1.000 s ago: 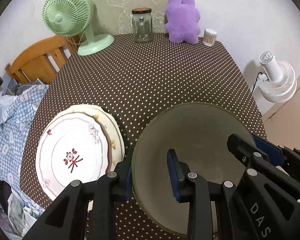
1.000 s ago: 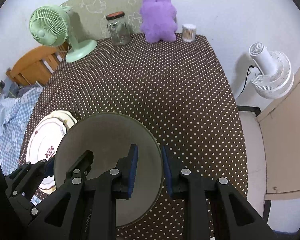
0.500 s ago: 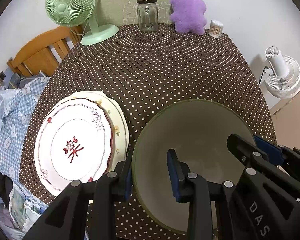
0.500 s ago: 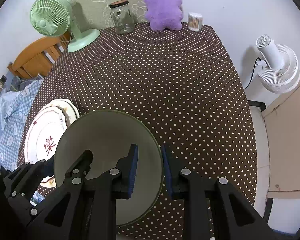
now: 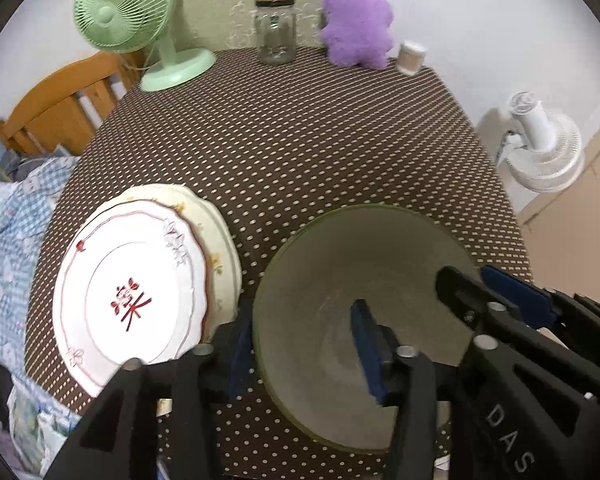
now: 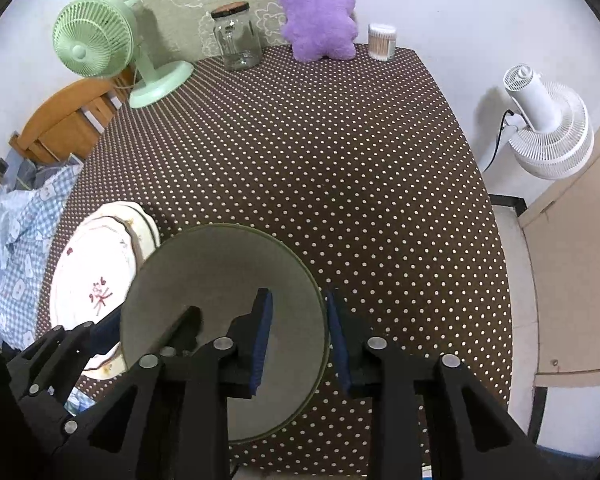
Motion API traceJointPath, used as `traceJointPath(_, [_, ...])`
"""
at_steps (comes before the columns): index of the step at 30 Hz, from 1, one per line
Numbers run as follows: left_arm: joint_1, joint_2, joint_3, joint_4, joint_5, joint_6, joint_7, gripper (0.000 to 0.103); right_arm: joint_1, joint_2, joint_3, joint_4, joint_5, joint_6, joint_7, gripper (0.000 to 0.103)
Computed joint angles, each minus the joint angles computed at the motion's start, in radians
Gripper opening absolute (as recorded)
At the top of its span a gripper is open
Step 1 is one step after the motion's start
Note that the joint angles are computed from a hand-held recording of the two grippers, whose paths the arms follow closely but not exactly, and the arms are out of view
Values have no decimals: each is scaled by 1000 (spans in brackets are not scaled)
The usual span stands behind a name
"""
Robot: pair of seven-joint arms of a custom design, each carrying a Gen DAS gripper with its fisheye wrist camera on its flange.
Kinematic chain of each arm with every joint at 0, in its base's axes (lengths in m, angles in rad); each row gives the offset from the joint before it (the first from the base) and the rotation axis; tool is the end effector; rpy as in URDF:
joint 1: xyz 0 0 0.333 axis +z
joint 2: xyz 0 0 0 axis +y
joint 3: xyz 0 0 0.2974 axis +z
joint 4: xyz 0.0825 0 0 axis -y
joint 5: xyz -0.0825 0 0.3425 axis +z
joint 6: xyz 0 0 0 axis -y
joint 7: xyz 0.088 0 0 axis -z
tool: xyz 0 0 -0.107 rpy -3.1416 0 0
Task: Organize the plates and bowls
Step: 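Lower the bowl onto the table beside the plates and open both grippers, then close both grippers again on the bowl rim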
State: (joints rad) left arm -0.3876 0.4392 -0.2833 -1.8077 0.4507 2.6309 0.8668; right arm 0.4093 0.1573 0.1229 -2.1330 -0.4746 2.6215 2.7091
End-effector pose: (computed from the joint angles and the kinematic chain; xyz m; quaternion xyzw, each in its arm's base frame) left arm 0.5066 -0.3907 0.3599 -0.5921 0.7748 -0.1921 0.1105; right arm 0.4749 0.2900 0.3765 -0.6045 0.7673 -0.1316 0.1692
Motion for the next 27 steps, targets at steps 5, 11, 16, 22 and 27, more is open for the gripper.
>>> traceJointPath(5, [47,-46,-32,-74,-38,83,76,80,23,-31,-4,-11,-66,-10,94,74])
traceJointPath(11, [72,-70,-42,-131,-57,143,145,88,42,-48,7,-17,-118,-45,190,74])
traceJointPath(16, [94,-59,-58,-139,-98,151,192,90,45,-48,8,-33,-138,-42,245,74])
traceJointPath(22, [96,-23,-57,-110,-118,152,213,91,13,-28,-3,-57,-105,48,226,74])
traceJointPath(27, [89,13,-50,-82,-122,152,197,91,-11,5,-7,-51,-48,80,166,74])
